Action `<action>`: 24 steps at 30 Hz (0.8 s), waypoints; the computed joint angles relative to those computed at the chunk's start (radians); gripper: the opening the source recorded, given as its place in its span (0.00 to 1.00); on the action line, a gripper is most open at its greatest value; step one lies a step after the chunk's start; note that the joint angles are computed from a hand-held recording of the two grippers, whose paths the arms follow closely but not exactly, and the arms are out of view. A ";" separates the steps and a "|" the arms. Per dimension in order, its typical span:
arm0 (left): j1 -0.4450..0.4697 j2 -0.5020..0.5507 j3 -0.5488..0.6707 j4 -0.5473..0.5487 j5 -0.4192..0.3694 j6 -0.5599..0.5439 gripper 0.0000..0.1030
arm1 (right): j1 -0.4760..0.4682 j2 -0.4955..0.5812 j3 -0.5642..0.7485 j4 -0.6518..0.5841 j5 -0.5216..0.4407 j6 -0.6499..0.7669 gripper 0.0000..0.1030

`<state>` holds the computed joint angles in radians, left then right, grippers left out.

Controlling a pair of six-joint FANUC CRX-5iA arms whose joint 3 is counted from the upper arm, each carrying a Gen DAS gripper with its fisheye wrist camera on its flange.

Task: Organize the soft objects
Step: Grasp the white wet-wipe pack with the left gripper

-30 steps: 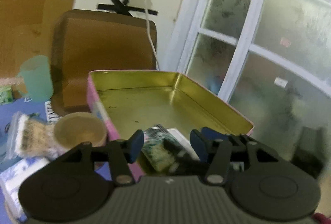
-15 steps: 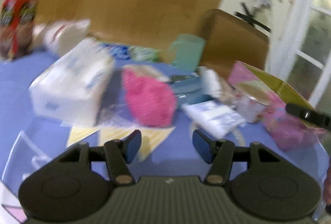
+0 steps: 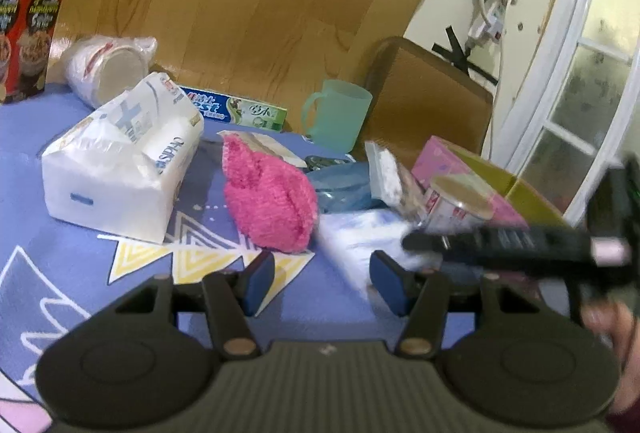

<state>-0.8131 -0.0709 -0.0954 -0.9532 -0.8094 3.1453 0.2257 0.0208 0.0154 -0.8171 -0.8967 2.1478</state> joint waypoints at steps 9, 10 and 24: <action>0.132 -0.029 -0.054 0.192 0.181 -0.093 0.52 | 0.025 -0.188 -0.174 -0.009 0.068 0.251 0.60; 0.145 -0.023 -0.050 0.220 0.190 -0.116 0.52 | 0.045 -0.185 -0.177 0.015 0.108 0.233 0.66; 0.068 0.061 0.070 0.260 0.072 -0.225 0.32 | 0.006 -0.193 -0.191 -0.036 0.076 0.317 0.58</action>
<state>-0.7452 -0.0099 -0.0258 -0.6930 -0.7372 2.9207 0.2321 -0.1721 -0.1754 -0.8531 -0.8211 2.4652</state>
